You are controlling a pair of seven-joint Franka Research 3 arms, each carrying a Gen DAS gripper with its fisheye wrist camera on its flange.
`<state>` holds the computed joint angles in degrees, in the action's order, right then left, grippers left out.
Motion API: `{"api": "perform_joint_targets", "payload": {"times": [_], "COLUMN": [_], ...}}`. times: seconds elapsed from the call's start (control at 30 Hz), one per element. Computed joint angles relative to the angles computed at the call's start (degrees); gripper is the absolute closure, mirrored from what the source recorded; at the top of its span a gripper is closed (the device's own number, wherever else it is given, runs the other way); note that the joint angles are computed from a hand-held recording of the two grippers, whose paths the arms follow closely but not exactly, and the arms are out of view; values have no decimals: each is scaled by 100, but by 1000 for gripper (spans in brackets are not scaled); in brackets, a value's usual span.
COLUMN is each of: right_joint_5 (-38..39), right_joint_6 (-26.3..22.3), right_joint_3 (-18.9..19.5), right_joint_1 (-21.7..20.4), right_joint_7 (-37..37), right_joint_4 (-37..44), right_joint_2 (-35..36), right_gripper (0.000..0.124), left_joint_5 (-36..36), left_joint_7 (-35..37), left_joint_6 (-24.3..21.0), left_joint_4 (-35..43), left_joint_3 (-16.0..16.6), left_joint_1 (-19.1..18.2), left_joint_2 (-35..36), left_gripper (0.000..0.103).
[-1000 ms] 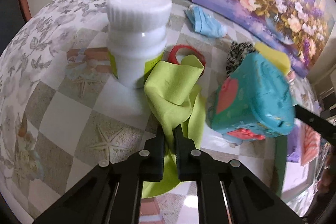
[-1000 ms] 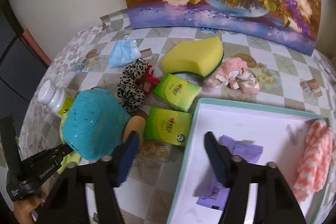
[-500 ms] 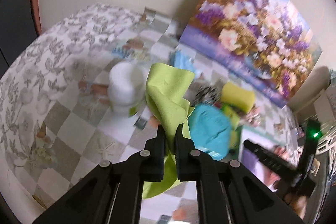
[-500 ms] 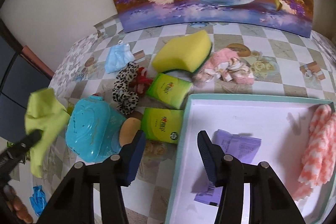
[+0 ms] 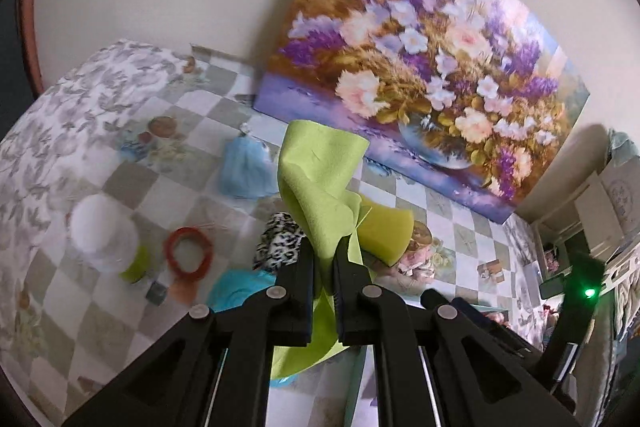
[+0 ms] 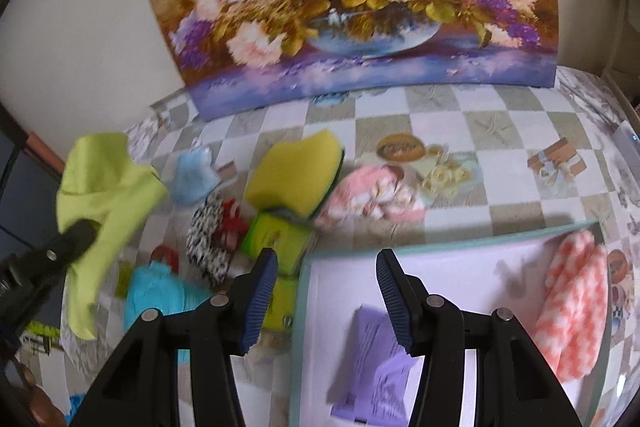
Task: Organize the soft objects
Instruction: 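Lift the green cloth with the left gripper while the right grasps the yellow sponge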
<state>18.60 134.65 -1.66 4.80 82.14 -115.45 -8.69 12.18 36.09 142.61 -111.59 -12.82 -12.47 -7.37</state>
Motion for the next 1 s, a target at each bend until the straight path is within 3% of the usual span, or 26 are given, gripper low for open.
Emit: {"api": "perform_joint_targets", "payload": {"times": [0.3, 0.43, 0.8, 0.9, 0.97, 1.0], "right_joint_5": [480, 970, 1136, 1075, 1015, 977], "right_joint_6": [243, 264, 615, 601, 627, 643], "right_joint_3": [-5, -26, 43, 75, 88, 92], "right_joint_1": [49, 29, 75, 112, 130, 138], "right_joint_7": [-133, -334, -497, -506, -464, -421], "right_joint_4": [324, 425, 424, 443, 433, 428], "right_joint_2": [600, 752, 805, 867, 904, 920], "right_gripper": [61, 58, 58, 59, 65, 74], "left_joint_5": [314, 213, 209, 125, 106, 123], "left_joint_7": [-97, -43, -31, 22, 33, 30], "left_joint_6": [-89, -67, -98, -101, -98, -113], "left_joint_4": [576, 577, 547, 533, 518, 523], "left_joint_3": [13, 51, 83, 87, 89, 88], "left_joint_1": [6, 17, 59, 69, 75, 76], "left_joint_2": [720, 792, 743, 758, 750, 748], "left_gripper": [95, 95, 95, 95, 95, 95]}}
